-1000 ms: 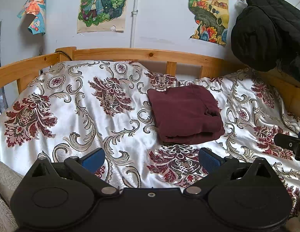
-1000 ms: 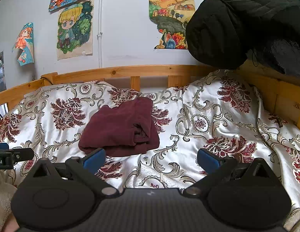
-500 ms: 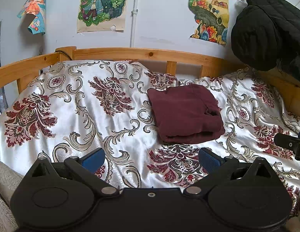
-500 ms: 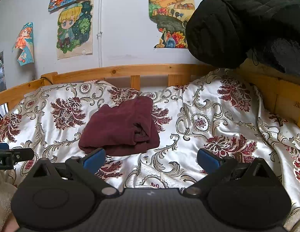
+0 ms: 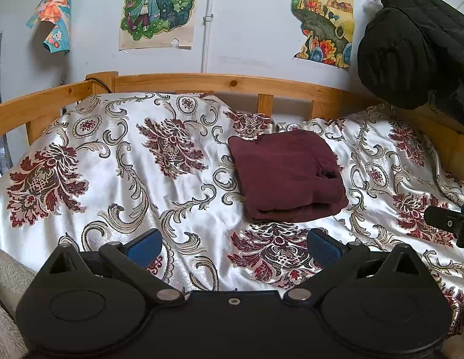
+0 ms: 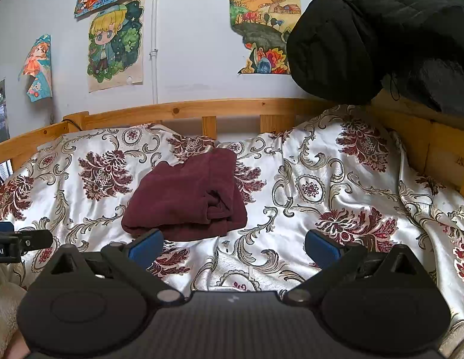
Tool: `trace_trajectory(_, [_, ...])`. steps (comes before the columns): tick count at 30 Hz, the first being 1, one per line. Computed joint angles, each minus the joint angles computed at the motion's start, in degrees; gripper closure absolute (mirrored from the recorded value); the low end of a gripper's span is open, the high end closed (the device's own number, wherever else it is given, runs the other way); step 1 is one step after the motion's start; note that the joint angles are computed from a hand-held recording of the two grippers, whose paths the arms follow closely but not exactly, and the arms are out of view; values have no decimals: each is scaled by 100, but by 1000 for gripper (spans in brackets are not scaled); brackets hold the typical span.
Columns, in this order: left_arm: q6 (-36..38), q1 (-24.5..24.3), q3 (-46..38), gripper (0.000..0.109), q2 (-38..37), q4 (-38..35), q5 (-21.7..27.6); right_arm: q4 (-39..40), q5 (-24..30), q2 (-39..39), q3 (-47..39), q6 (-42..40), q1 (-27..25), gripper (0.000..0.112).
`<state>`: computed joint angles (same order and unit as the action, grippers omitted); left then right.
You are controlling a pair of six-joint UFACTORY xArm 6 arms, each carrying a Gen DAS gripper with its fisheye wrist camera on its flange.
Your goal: Fold small clothes
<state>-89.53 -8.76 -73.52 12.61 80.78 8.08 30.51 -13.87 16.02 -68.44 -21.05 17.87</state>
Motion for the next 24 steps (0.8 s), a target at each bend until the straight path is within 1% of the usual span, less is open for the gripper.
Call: trace_trajectory(24, [43, -6, 1, 6, 2, -41, 10, -55, 17, -2, -1, 50, -16, 9])
